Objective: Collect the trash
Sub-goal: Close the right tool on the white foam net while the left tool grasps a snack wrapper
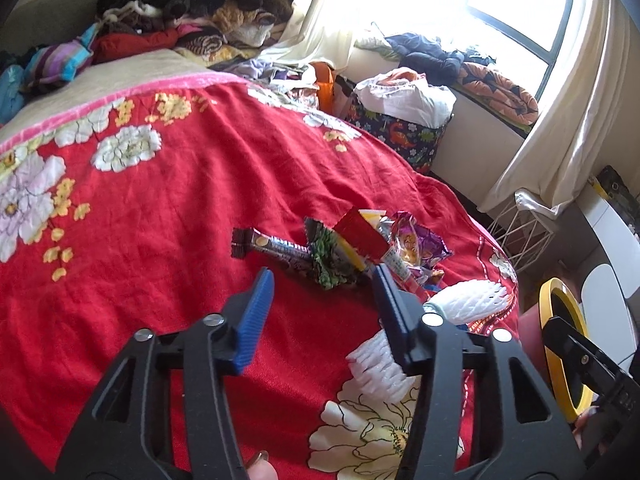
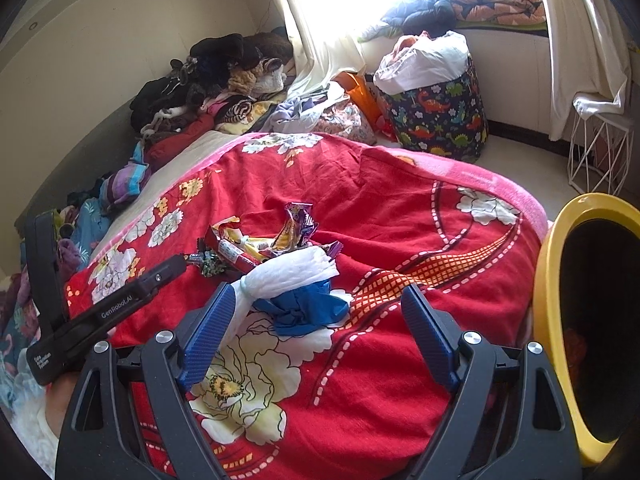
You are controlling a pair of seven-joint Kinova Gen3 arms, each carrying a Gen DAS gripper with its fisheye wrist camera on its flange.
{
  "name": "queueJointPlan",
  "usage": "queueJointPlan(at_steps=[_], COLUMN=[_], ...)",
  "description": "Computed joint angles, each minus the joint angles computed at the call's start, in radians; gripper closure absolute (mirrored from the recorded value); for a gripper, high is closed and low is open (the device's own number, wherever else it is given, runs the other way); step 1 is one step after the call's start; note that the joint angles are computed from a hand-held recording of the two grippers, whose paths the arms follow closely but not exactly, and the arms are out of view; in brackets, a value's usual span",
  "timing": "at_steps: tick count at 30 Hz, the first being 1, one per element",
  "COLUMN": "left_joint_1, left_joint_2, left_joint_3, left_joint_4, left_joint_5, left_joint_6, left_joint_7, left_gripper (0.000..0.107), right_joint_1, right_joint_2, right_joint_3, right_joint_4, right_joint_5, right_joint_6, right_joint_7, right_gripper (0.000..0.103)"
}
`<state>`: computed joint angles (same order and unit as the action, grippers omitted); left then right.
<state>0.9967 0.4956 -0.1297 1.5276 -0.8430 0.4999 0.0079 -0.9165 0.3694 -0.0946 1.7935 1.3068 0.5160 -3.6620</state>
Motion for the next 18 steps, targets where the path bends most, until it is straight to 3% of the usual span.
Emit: queueJointPlan(at_steps=[3, 10, 18], left_joint_1=[-0.032, -0.056, -0.06], left_joint_2=[0.004, 0.018, 0.04], left_joint_3=[0.019, 0.019, 0.001], left_joint_4=[0.005, 0.001, -0.023], left_joint_5=[0.039, 0.124, 0.223], left_joint_6=[-0.028, -0.072, -0.102], left_joint_7=[-0.02, -0.088, -0.181], left_gripper=[0.077, 0.084, 0.085], right_joint_1=[0.02, 0.021, 0.034], right_joint_2=[0.017, 0.056, 0.1], right_joint_3=[0.004, 0.054, 0.113], right_joint_4=[-0.017, -0.061, -0.107], right_joint_5=[-0.022, -0.107, -0.248], right_joint_6=[-0.042, -0.121, -0.222], right_joint_7=[0.017, 0.065, 0.143], right_gripper=[0.021, 0.021, 0.024])
